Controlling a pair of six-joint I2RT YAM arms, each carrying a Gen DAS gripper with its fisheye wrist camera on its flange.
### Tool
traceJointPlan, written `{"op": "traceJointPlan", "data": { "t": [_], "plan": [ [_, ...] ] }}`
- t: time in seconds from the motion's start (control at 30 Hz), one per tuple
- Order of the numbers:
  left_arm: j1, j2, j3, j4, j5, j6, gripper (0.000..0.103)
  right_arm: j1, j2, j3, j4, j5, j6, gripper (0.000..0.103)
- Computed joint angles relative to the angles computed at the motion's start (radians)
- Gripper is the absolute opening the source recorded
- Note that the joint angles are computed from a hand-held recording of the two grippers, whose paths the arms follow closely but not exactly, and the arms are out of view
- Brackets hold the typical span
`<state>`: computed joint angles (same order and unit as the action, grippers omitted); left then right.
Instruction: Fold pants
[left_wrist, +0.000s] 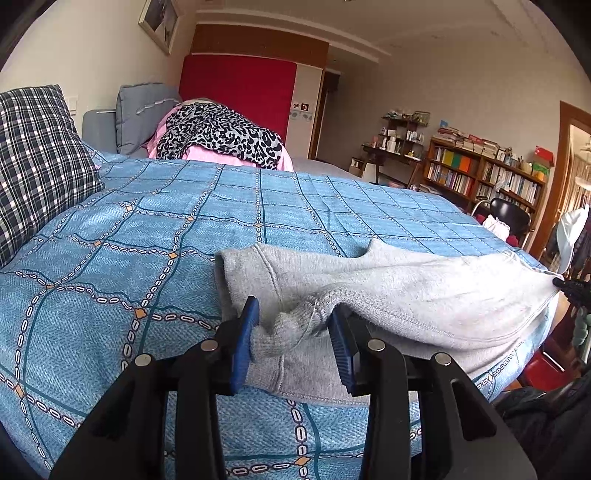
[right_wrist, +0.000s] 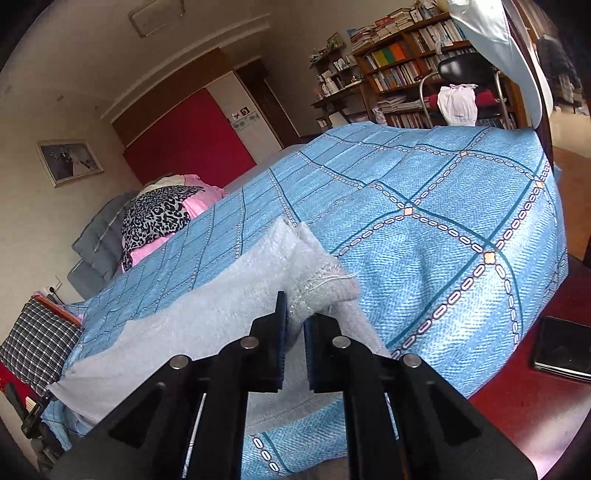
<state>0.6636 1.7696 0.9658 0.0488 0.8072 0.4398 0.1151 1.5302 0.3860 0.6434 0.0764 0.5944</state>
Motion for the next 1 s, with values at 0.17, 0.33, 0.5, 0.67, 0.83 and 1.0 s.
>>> {"op": "traceJointPlan", "data": {
  "t": [0.17,0.33,0.5,0.67,0.83,1.0],
  "plan": [
    [0.013,0.03,-0.014,-0.02,-0.017,0.082,0.044,0.008,0.142,0.036,-0.02,0.041,-0.015,0.008],
    [0.032,0.036,-0.03,-0.017,-0.043,0.125,0.046,0.012,0.208,0.063,-0.018,0.079,-0.021,0.022],
    [0.038,-0.026,-0.103,0.044,-0.078,0.197,0.047,0.02,0.142,0.045,-0.045,0.191,-0.045,0.037],
    [0.071,-0.076,-0.144,0.111,-0.088,0.211,0.048,0.095,0.118,0.071,-0.114,0.437,-0.048,0.044],
    [0.12,-0.093,-0.098,0.096,0.013,0.064,0.051,0.123,0.12,0.08,-0.061,0.411,-0.061,0.046],
    [-0.057,-0.109,-0.066,0.012,-0.05,-0.009,0.061,0.193,0.189,0.165,-0.048,0.385,-0.117,0.056]
  ]
}}
